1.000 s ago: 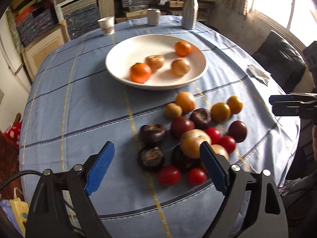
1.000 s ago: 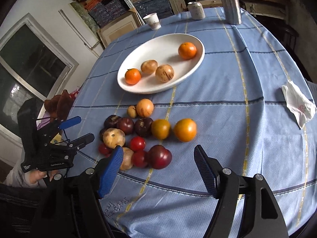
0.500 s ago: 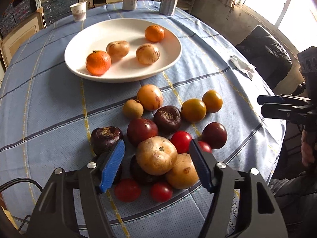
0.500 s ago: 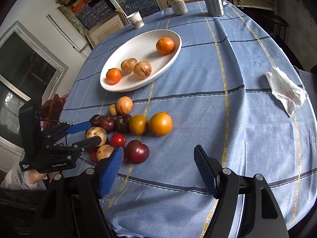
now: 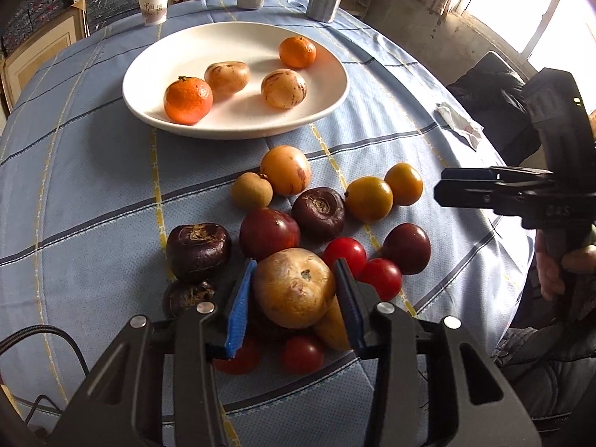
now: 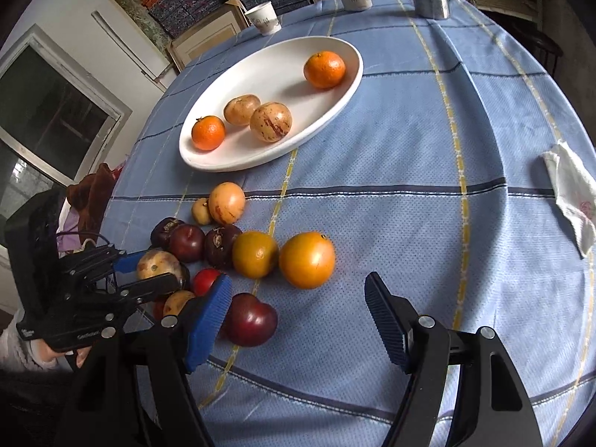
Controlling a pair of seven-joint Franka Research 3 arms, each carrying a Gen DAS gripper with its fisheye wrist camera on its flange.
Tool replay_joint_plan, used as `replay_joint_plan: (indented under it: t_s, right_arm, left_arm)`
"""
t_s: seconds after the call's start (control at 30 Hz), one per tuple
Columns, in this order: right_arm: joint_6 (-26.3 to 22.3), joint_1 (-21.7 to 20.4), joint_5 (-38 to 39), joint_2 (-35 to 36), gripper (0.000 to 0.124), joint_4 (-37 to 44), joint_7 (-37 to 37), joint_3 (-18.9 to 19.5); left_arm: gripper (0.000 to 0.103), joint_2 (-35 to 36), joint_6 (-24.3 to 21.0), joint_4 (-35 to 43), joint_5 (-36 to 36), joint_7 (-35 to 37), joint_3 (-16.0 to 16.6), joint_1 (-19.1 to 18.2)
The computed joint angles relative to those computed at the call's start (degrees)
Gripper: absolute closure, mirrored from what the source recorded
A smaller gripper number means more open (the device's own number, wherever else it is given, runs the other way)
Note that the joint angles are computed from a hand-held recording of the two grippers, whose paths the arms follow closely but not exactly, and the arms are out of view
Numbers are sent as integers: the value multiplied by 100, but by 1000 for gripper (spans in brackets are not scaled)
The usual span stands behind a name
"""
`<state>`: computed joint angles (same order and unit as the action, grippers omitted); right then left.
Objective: Organize fruits
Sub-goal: 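Grasp a pale yellow fruit with the left gripper while the right gripper grasps an orange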
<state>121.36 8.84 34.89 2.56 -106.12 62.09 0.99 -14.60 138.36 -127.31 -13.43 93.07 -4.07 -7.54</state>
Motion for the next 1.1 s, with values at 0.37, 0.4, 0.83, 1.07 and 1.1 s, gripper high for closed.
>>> replay_joint_plan:
  t_s: [0.37,0.4,0.83,1.07,1.1]
  right_arm:
    - [1,-1,198,309,64,183,-17,72]
    - [-42,-6,253,335,72,207,-37,76]
    - [-203,-68,517,531,80,355,-16,90]
    - [-369,-118,600,452,86,252,-41,73]
    - [-377,-124,620,440,86,233,-33,66]
  left_arm:
    - [61,-347,94,-274,257,-246,48,68]
    - [61,-365,89,-288,280,-264,57,70]
    - [61,-415,87,-326,248,-263,190,70]
    - [61,-268,35,-206,102,-96,203,85]
    - [61,-256,29,-196,88,-84,197,91]
